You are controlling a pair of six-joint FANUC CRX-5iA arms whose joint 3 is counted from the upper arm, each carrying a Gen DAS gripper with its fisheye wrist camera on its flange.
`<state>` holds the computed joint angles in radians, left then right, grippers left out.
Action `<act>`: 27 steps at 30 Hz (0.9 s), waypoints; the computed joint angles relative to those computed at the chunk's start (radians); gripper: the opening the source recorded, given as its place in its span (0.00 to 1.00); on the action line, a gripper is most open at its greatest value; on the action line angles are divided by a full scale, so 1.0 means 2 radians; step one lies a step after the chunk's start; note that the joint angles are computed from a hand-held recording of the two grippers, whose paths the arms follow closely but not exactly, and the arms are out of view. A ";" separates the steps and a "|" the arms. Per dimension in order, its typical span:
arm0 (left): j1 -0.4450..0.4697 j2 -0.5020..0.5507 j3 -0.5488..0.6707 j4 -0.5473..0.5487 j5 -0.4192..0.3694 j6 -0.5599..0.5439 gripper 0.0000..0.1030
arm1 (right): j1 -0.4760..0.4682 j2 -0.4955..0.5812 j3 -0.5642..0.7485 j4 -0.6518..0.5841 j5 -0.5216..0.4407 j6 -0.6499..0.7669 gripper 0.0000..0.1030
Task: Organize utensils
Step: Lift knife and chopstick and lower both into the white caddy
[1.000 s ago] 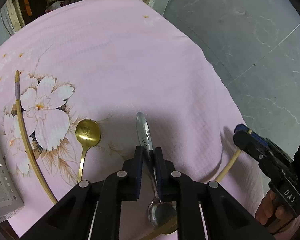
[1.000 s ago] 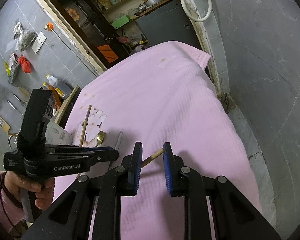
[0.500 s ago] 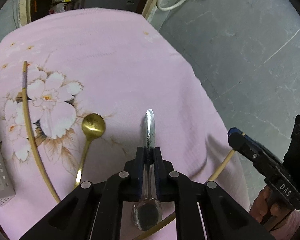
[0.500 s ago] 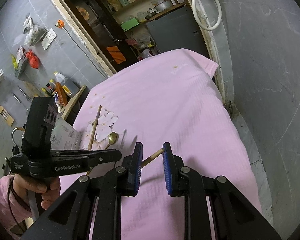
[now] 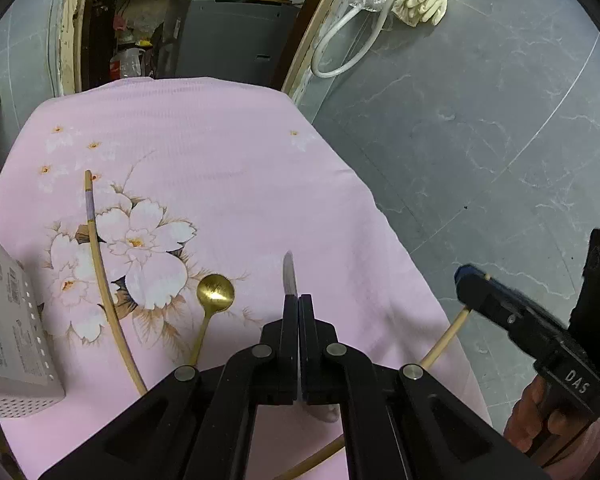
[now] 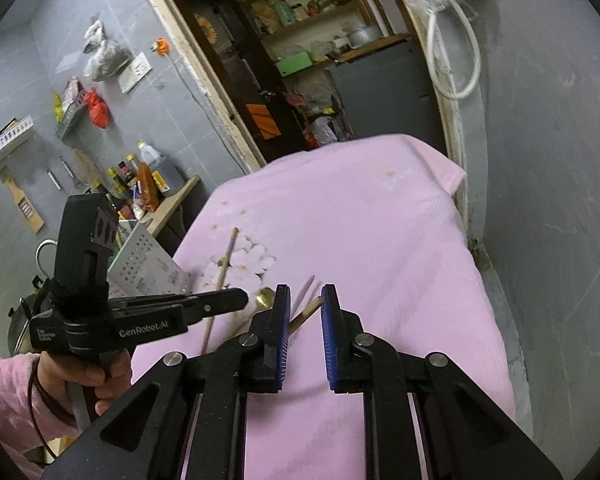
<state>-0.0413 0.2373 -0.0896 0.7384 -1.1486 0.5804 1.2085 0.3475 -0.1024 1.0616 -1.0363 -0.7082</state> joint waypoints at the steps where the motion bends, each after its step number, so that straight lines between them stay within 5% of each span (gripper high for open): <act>1: 0.000 0.005 0.005 -0.004 -0.007 0.003 0.01 | -0.001 0.001 0.004 -0.002 -0.001 0.005 0.13; 19: -0.030 0.098 0.084 -0.054 -0.098 0.109 0.03 | 0.013 -0.008 -0.020 -0.044 0.001 -0.036 0.14; 27: -0.042 0.105 0.097 -0.056 -0.103 0.106 0.24 | 0.005 -0.006 -0.022 -0.049 0.016 -0.034 0.14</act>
